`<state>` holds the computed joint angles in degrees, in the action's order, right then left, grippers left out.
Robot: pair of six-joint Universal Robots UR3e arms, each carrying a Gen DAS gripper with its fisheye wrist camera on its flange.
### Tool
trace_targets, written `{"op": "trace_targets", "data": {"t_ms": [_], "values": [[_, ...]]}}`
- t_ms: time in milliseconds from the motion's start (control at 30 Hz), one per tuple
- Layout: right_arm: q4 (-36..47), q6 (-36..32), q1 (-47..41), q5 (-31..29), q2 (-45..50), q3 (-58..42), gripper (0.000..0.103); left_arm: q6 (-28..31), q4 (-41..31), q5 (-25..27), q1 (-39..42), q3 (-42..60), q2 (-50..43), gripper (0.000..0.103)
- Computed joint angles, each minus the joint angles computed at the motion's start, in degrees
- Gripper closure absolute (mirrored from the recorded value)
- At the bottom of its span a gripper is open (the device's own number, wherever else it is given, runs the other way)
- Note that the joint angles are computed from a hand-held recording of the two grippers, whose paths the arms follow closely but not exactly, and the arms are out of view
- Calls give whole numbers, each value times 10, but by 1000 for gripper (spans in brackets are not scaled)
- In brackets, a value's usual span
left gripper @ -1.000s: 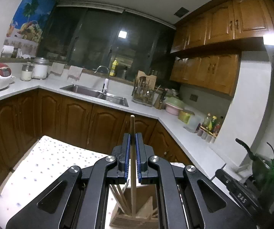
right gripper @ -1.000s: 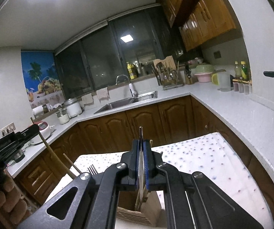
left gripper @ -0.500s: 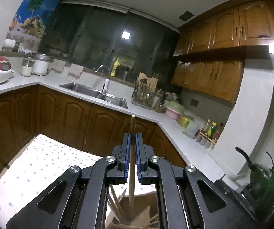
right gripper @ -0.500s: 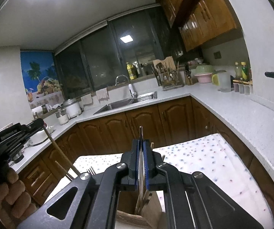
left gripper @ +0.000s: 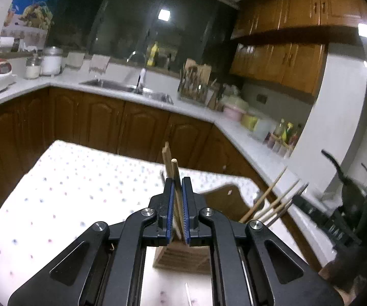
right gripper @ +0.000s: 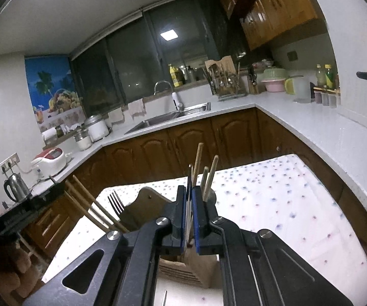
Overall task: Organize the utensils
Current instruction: 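Open both tools to release the utensils and pull back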
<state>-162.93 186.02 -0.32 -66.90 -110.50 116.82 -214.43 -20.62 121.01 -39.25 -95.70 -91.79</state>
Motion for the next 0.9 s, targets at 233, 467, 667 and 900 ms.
{"op": "trace_targets", "data": {"t_ms": [233,467,667,900], "values": [[25,-2,0,0,-7,-10,98,1,-14,2,-4,5,-1,97],[29,-1,-9,9,-8,-9,94,-2,-34,-25,7,5,13,91],[43,10,-47,47,-52,14,57,-21,-30,17,-27,-15,40,40],[97,10,-164,162,-190,92,12,-93,-51,99,-99,-74,74,14]]}}
